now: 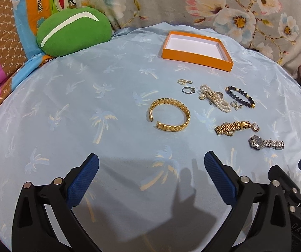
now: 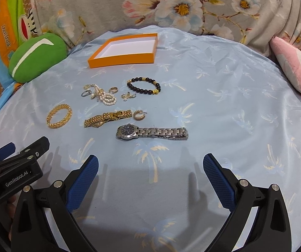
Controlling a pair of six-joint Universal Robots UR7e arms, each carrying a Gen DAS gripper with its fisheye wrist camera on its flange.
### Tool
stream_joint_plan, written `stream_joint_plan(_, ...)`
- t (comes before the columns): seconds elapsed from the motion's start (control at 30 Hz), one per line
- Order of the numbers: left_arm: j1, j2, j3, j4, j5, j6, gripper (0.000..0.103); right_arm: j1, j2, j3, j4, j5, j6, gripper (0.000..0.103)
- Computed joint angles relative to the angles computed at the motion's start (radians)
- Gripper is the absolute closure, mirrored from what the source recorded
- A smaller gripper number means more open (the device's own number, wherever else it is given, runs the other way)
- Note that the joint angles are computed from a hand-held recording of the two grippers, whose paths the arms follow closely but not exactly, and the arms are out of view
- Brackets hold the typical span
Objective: Organize jewelry
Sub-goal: 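Grasp the gold twisted cuff bracelet with the left gripper while the right gripper grasps the silver watch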
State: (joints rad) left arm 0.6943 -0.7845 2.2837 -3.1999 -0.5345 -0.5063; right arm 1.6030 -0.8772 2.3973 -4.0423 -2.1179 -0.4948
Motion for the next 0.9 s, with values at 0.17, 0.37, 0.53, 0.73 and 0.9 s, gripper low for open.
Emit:
stream_joint_plan(0.17,0.014,-0.007,-0.007,-0.055,0.007,0.116,0.005,-0.009,-0.024,-0.015,0.053,0.02,-0.075,0.015)
stream_joint_plan(0.37,0.075,-0.007,-0.083,-0.039,-0.083,0.26,0.005,-0.062,-0.102,-0.053,0.269,0.129,-0.174,0.018)
stream_joint_plan(0.53,0.106,0.029,-0.154,-0.012,-0.121,0.397,0.005,-0.079,-0.119,-0.11,0.401,0.164,-0.325,0.025)
stream_joint_plan(0.73,0.138,0.052,-0.229,0.074,-0.153,0.44,0.005,-0.103,-0.157,-0.181,0.617,0.199,-0.368,0.047)
stream_joint_plan(0.9,0.147,0.062,-0.254,0.119,-0.162,0.429,0.005,-0.104,-0.174,-0.182,0.671,0.221,-0.341,0.068)
